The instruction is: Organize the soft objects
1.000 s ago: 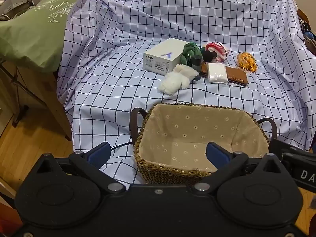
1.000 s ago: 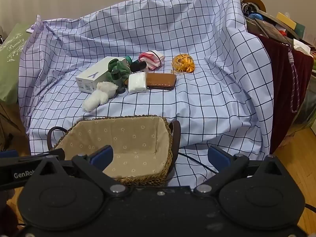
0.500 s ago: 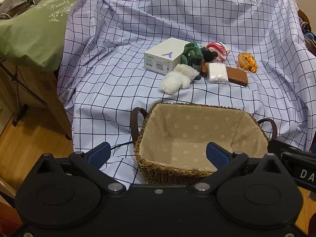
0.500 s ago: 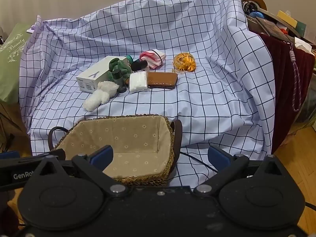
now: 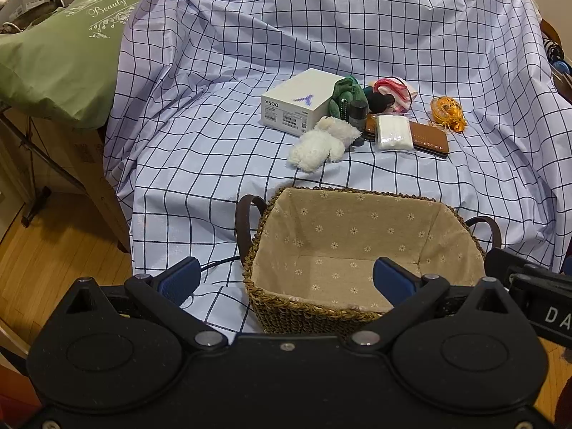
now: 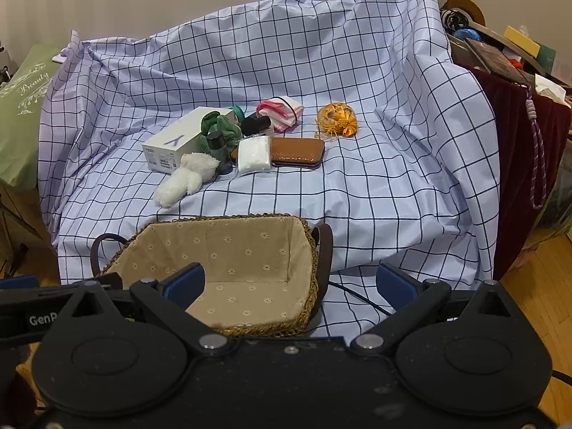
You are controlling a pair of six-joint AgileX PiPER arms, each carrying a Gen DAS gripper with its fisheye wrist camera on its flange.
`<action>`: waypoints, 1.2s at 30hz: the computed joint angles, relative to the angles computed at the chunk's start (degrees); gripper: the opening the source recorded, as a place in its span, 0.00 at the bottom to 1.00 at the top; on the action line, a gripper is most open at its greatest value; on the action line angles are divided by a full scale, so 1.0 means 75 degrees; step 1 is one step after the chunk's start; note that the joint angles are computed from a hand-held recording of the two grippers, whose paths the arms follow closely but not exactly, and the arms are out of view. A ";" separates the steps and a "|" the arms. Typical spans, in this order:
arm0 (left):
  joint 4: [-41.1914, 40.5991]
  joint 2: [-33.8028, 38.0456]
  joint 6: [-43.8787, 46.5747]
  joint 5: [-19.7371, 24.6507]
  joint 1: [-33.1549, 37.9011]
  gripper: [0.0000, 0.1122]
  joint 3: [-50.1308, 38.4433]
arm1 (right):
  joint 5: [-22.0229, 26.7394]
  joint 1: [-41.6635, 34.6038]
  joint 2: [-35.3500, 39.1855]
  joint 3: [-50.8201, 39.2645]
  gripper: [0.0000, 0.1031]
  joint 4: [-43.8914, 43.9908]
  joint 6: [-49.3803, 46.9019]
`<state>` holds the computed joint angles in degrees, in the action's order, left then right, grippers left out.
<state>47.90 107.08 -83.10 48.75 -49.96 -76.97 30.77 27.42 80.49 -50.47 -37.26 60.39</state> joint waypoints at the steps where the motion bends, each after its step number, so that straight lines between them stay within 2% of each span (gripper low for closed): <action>1: 0.0006 -0.0004 0.0008 -0.0002 0.0001 0.89 0.0009 | 0.0005 0.0011 0.0002 -0.0008 0.99 -0.0018 0.0002; 36: 0.0085 -0.0058 -0.0210 -0.0012 -0.0014 0.89 0.0157 | 0.0098 -0.0057 0.0132 -0.0151 0.99 0.0393 -0.0386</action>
